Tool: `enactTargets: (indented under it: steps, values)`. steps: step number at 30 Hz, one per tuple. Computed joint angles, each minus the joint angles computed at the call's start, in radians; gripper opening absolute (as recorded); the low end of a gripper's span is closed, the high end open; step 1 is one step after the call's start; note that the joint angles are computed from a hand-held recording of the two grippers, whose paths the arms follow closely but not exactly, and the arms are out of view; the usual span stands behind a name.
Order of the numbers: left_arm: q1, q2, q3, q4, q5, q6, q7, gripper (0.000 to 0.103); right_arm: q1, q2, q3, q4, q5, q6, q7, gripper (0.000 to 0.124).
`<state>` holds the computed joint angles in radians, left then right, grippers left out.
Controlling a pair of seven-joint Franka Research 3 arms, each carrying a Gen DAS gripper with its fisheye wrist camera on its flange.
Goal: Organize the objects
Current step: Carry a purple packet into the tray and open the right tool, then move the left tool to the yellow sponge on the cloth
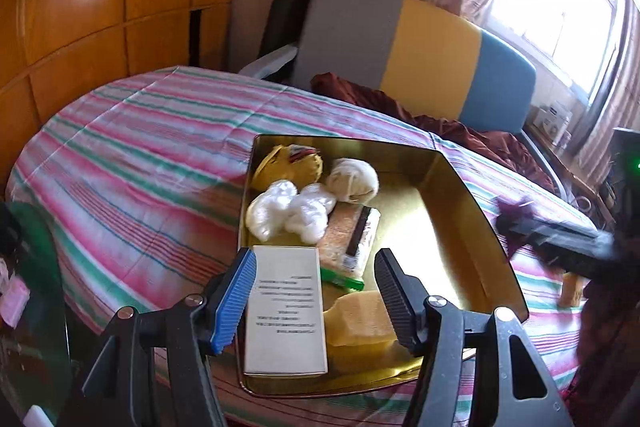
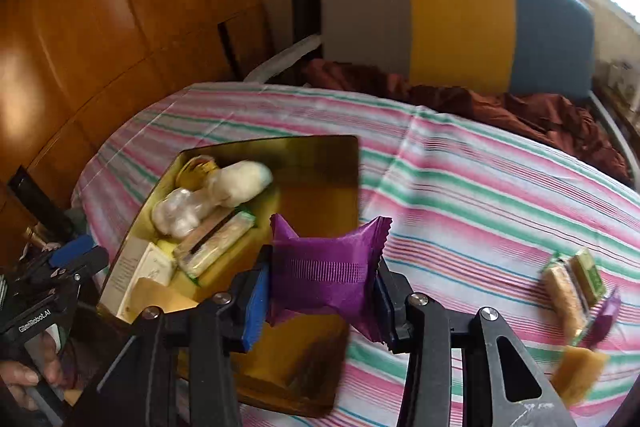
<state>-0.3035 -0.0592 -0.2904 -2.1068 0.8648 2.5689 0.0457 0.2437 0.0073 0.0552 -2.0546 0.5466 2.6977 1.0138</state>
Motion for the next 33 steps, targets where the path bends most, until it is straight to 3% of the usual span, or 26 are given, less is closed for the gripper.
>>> enactTargets:
  steps: [4, 9, 12, 18, 28, 33]
  values:
    - [0.005, -0.007, 0.001, -0.012, 0.014, 0.002, -0.018, 0.062, 0.029, 0.091, 0.025, 0.072, -0.057, -0.059, 0.068, 0.047]
    - [0.005, 0.006, 0.003, -0.009, 0.002, -0.007, -0.009, 0.062, 0.026, 0.15, 0.052, 0.123, 0.011, -0.152, 0.011, 0.051]
    - [0.001, 0.01, 0.002, -0.008, 0.0, -0.012, -0.007, 0.062, 0.018, 0.14, 0.061, 0.106, 0.078, -0.183, -0.059, 0.07]
    - [-0.01, 0.017, -0.001, 0.005, 0.018, -0.017, -0.002, 0.062, 0.019, 0.086, 0.045, 0.042, 0.122, -0.15, -0.097, 0.071]
    - [-0.04, 0.048, -0.007, 0.056, 0.037, -0.03, 0.056, 0.062, -0.01, -0.061, -0.014, -0.08, 0.082, -0.037, -0.089, 0.099]
    - [-0.064, 0.077, -0.008, 0.095, 0.034, -0.036, 0.098, 0.062, -0.057, -0.087, -0.053, -0.094, 0.008, -0.011, -0.03, 0.103]
